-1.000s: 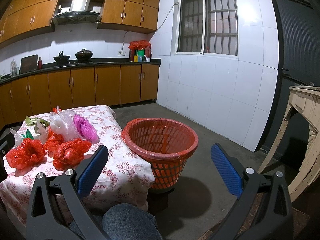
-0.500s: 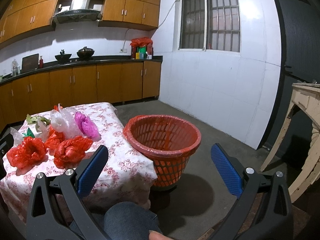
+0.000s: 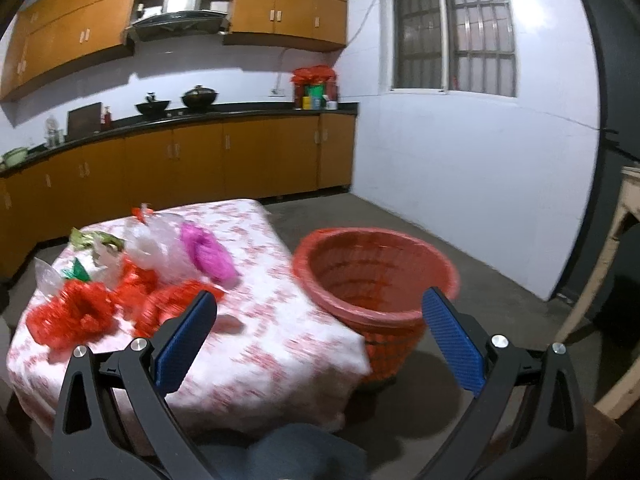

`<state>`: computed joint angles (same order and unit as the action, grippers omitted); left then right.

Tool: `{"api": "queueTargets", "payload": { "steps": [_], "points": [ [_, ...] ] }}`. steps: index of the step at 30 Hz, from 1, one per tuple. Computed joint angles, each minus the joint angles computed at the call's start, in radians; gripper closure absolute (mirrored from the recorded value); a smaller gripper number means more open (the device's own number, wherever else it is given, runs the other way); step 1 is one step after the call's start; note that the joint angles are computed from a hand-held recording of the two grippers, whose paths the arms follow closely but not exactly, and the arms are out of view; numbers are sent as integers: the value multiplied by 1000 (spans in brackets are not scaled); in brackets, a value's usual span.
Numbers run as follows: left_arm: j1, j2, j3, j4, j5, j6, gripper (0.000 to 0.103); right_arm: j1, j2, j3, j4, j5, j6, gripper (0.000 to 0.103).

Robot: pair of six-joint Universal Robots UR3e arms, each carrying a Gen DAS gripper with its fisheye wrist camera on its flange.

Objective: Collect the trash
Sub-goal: 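Reach the right tool to a red bag and close on it while the left tool grasps another red bag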

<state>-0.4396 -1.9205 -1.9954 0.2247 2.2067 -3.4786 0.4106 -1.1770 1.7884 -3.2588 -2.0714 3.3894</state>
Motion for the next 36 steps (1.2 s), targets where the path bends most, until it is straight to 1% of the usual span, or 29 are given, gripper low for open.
{"api": "queueTargets", "payload": {
  "steps": [4, 6, 7, 8, 11, 15, 20, 23, 25, 26, 28, 29, 31, 32, 33, 34, 35, 36],
  "points": [
    [43, 3, -47, 46, -6, 8, 4, 17, 146, -183, 54, 69, 2, 2],
    [62, -3, -59, 64, -15, 11, 4, 38, 242, -300, 91, 85, -4, 2],
    [70, -3, -69, 73, -15, 14, 4, 40, 267, -332, 102, 91, -10, 2],
    [85, -14, -71, 90, -26, 18, 4, 52, 318, -396, 120, 88, -17, 2],
    [113, -34, -80, 126, -48, 26, 4, 66, 405, -522, 171, 83, -29, 2],
    [160, -69, -68, 148, -96, 25, 4, 63, 517, -702, 286, 73, -26, 2],
    [220, -103, -55, 159, -171, 16, 4, 52, 592, -836, 412, 94, 3, 2],
    [240, -122, -35, 159, -195, 20, 4, 55, 616, -868, 418, 111, -18, 3],
    [258, -130, -32, 174, -220, 31, 4, 61, 634, -897, 421, 115, -68, 15],
    [263, -135, -28, 176, -229, 35, 4, 62, 636, -898, 422, 134, -92, 19],
    [262, -146, -11, 172, -238, 41, 4, 58, 623, -869, 406, 176, -113, 39],
    [261, -154, 1, 168, -243, 46, 4, 57, 617, -857, 397, 193, -119, 43],
    [254, -167, 22, 161, -254, 60, 4, 65, 612, -839, 373, 191, -135, 55],
    [251, -173, 33, 155, -261, 67, 4, 70, 619, -846, 367, 184, -143, 57],
    [248, -180, 46, 148, -268, 73, 4, 65, 608, -822, 341, 203, -158, 77],
    [247, -185, 55, 144, -282, 83, 4, 61, 595, -805, 332, 216, -161, 89],
    [245, -193, 69, 135, -294, 91, 4, 60, 588, -798, 329, 215, -160, 89],
    [242, -203, 87, 123, -304, 100, 5, 58, 581, -793, 322, 215, -160, 93]
  ]
}}
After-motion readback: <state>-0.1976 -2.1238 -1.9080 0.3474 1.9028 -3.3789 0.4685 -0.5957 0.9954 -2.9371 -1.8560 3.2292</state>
